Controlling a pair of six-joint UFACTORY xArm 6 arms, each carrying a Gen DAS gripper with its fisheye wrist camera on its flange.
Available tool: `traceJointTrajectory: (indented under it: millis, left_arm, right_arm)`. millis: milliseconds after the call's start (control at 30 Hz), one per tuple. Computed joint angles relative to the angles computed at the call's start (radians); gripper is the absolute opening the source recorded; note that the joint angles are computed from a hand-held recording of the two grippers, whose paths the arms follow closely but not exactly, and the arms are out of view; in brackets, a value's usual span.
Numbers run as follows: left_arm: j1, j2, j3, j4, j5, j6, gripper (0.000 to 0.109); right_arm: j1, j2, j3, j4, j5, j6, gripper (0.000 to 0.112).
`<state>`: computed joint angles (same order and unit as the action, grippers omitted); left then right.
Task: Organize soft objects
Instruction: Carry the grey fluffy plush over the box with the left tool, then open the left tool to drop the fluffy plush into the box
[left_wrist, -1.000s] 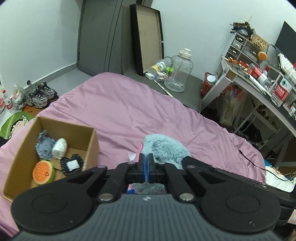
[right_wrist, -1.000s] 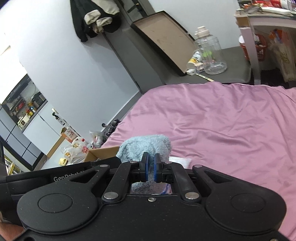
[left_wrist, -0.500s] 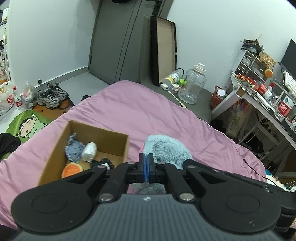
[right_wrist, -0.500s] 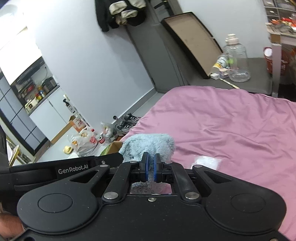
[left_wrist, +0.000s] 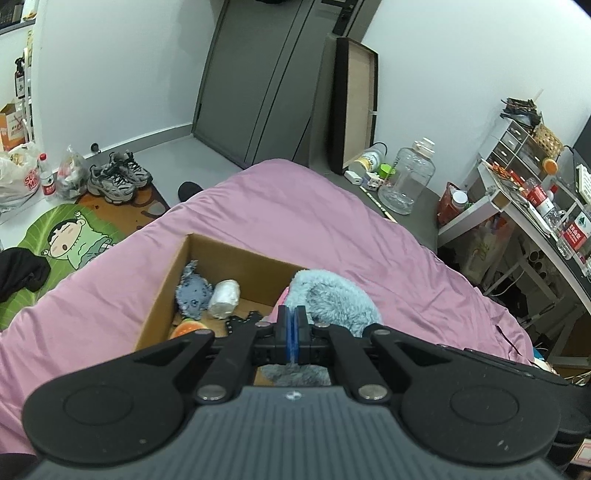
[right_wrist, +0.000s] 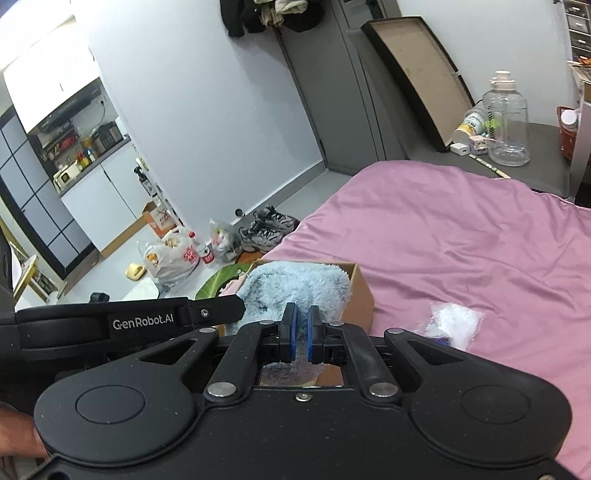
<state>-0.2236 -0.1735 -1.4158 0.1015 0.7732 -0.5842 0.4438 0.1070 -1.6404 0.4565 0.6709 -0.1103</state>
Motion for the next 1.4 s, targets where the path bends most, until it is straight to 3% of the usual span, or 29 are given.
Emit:
traceJointTrajectory:
  millis: [533,633,800,900,1133,1167,1233,1300,1400]
  left_arm:
    - [0.093,-0.035,0.11,-0.162,0.013,0.133,0.0]
    - [0.106,-0.007,0.094,-0.23,0.063,0.185,0.0]
    - [0.109,-0.004,0.092,-0.185,0.089,0.173,0.001]
    - [0.11,0.0,0.068,-0.178,0.107,0.187,0.003]
    - [0.1,0.025,0.001,-0.135,0.177,0.161,0.005]
    - [0.095,0.03,-0.01,-0.123,0.187,0.152,0.009]
    - [0.083,0.037,-0.03,-0.097,0.2,0.136,0.017]
    - [0.071,0.038,-0.041,-0.081,0.203,0.126,0.04]
    - [0.045,0.04,-0.056,-0.035,0.198,0.091,0.061]
  right_arm:
    - [0.054,0.079,-0.08,-0.104,0.129,0.062,0.001]
    - [0.056,0.085,-0.091,-0.17,0.15,0.112,0.003]
    - [0.032,0.07,-0.089,-0.184,0.172,0.158,0.003]
    - [0.014,0.068,-0.093,-0.163,0.177,0.171,0.016]
    - [-0.02,0.056,-0.094,-0.116,0.185,0.169,0.031]
    - [-0.026,0.052,-0.09,-0.111,0.184,0.167,0.033]
    - [-0.038,0.038,-0.079,-0.111,0.173,0.172,0.049]
    - [-0.052,0.023,-0.066,-0.102,0.16,0.171,0.053]
    - [-0.08,0.01,-0.058,-0.071,0.155,0.162,0.057]
